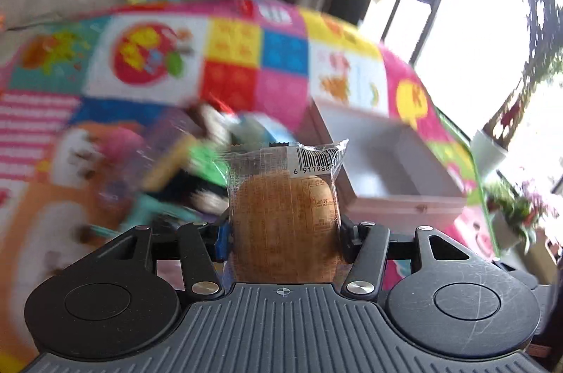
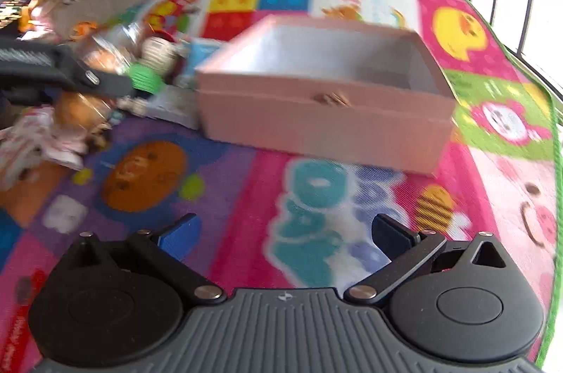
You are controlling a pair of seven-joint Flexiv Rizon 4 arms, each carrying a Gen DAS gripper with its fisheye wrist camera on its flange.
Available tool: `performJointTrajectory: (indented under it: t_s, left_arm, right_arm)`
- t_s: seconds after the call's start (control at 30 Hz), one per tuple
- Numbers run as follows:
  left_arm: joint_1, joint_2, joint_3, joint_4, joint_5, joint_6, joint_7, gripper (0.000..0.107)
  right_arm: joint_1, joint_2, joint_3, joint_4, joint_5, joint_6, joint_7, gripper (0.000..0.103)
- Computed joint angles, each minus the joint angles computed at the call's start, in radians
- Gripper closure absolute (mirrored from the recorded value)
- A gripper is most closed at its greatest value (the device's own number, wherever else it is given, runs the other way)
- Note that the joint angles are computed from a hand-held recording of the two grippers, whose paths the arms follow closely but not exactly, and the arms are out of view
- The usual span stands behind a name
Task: Organize objects
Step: 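Grasp the wrapped bread bun with the left gripper while the right grasps the lace cloth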
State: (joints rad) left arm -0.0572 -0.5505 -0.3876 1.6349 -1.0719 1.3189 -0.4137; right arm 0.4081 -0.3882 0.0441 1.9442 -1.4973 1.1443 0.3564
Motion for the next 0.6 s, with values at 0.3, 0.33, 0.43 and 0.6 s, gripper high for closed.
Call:
performJointTrajectory:
  t_s: [0.3, 0.33, 0.43, 0.6]
  left_arm:
    - [0.076, 0.041, 0.028, 0.051, -0.094, 0.111, 0.015, 0.048]
    - [0.084, 0.041, 0.026, 0.053, -0.107, 0.109, 0.022, 0.048]
    - [0.096, 0.065, 0.016, 0.079, -0.191, 0.104, 0.077, 0.048]
    - [0.057, 0.076, 0.052, 0.077, -0.285, 0.108, 0.147, 0.048]
  right_arm:
    - [0.107, -0.214, -0.031, -0.341, -0.026, 0.124, -0.324, 0.001]
    - [0.128, -0.249, -0.040, -0.389, 0.005, 0.124, -0.385, 0.002]
    - [0.183, -0.356, -0.044, -0.533, 0.150, 0.074, -0.603, 0.023]
    - [0.215, -0.447, -0.001, -0.664, 0.405, -0.051, -0.868, 0.081]
